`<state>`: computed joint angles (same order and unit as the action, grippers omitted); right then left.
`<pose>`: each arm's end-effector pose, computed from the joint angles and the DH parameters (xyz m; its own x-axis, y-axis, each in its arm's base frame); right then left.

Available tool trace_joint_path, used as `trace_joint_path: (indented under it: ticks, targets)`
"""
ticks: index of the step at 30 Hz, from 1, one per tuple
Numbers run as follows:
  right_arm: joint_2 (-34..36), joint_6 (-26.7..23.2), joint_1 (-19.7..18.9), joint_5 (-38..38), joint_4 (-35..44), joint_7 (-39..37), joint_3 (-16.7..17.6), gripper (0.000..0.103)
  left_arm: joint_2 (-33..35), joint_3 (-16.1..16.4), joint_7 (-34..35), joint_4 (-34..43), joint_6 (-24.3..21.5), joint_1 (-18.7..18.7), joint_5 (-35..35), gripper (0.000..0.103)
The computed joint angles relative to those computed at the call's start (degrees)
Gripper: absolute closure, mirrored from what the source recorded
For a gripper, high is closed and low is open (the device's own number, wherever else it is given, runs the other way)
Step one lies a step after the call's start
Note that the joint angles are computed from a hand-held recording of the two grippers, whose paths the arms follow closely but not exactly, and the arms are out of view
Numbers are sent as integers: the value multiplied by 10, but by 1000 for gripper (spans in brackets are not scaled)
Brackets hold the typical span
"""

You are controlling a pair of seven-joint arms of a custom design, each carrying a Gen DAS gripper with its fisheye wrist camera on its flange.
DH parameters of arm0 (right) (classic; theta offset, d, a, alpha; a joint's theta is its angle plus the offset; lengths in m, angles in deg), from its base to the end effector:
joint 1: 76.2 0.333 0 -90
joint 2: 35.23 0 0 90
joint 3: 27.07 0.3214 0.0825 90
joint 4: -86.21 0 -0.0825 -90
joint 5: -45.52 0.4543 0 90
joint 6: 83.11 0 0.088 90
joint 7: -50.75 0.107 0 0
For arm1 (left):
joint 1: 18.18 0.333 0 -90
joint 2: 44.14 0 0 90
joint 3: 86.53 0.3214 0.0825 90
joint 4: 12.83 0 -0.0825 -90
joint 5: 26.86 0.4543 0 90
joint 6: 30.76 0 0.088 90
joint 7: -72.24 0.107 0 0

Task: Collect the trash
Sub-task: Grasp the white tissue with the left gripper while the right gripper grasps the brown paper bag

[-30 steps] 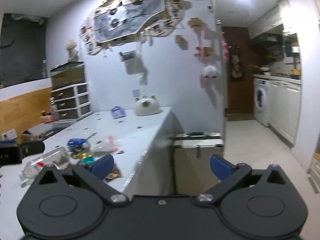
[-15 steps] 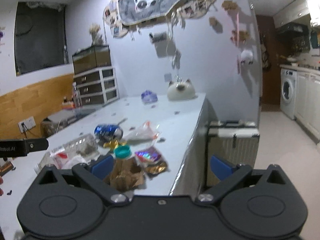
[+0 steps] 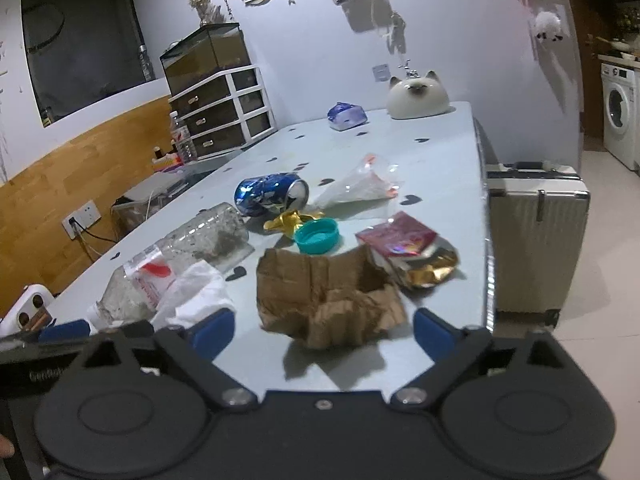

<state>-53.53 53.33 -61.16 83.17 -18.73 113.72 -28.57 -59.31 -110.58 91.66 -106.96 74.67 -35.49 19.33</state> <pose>0.5481 0.1353 0.7732 0.5328 -0.8013 -0.2720 -0.5604 -0.0933 -0.8229 0.4289 -0.3564 0.7916 0.4163 -0.9081 0.0447 -0.4709 -0.2574 -0.8438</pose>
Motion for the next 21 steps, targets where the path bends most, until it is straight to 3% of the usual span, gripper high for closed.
trace_joint_path:
  ticks: [6, 14, 15, 18, 21]
  targets:
    - [33, -8, -3, -7, 27, 39, 4, 50, 4, 13, 18, -8, 32, 7, -1, 0]
    - [33, -8, 1, -2, 25, -6, 9, 66, 41, 24, 55, 15, 41, 6, -7, 3]
    - [34, -12, 1, -3, 26, -7, 8, 71, 45, 25, 58, 18, 39, 5, -5, 7]
    - [32, -19, 0, -4, 27, -15, 7, 73, 57, 28, 64, 25, 32, 1, -6, 17]
    - [28, -20, 0, -9, 23, -22, 9, 76, 61, 34, 69, 26, 33, -4, -16, 36]
